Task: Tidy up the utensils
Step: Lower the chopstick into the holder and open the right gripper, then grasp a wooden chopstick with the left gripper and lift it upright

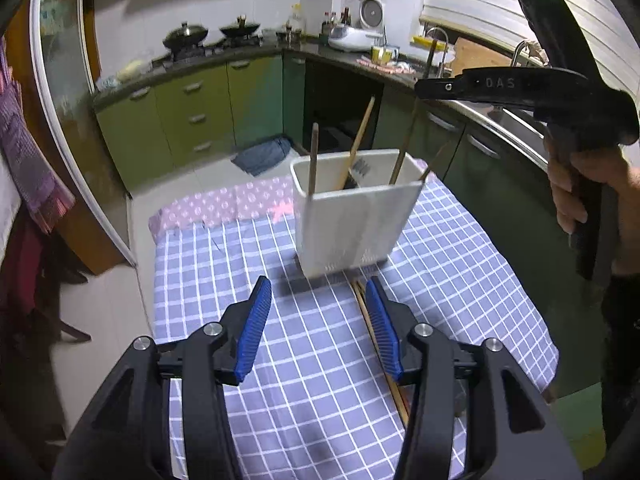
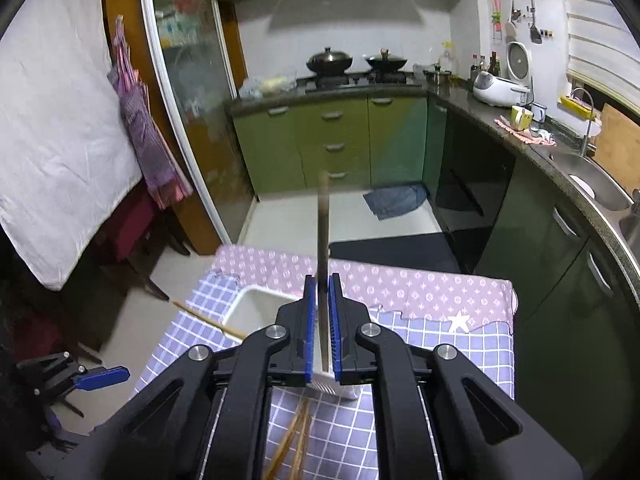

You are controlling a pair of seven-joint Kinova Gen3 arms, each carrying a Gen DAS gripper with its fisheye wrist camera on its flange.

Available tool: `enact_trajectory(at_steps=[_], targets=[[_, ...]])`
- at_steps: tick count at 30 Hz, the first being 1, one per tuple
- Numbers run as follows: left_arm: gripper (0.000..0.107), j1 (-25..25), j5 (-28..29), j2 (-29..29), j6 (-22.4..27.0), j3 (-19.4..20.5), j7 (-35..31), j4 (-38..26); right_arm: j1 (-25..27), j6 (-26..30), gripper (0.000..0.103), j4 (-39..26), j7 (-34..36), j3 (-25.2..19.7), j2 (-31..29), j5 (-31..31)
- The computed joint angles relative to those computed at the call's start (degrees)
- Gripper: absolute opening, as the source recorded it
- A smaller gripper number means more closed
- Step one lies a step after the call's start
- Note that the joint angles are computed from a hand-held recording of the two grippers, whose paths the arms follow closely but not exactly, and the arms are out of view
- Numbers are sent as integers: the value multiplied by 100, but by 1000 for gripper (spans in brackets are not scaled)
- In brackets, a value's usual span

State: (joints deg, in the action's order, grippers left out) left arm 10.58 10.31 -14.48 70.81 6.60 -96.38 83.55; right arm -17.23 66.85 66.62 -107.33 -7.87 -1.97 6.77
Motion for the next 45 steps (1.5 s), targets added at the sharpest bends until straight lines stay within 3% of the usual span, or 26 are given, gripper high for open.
enact_trajectory(at_steps=[4,9,11,15,20,22,27,45], targets=[[47,13,-26,-18,-23,50,53,89,-38,-76,15,195,-68,-58,-163,113],[50,79,-152,7,-21,240,228,228,38,-335,20,673,62,-158,-1036,-62],[50,130,-171,122,84,324,359,287,67,-236,26,956,249,-113,-1420,-326],[49,269,-153,559,438,435,659,294,191,309,26,1416,544,-131,-1749,-587],[36,532,-112,1268,833,506,1032,190,382,866,26,2200,731,-98,-1709,-694],[31,637,-162,1492,887,513,1226,125,407,890,26,2464,821,51,-1653,-854],[30,844,-253,1920,1020,466,1668,-93,483,788,26,2896,1091,265,-1572,-1132],[25,1653,-1169,2773,1466,461,2466,-767,661,758,26,3004,1505,422,-1372,-1489]])
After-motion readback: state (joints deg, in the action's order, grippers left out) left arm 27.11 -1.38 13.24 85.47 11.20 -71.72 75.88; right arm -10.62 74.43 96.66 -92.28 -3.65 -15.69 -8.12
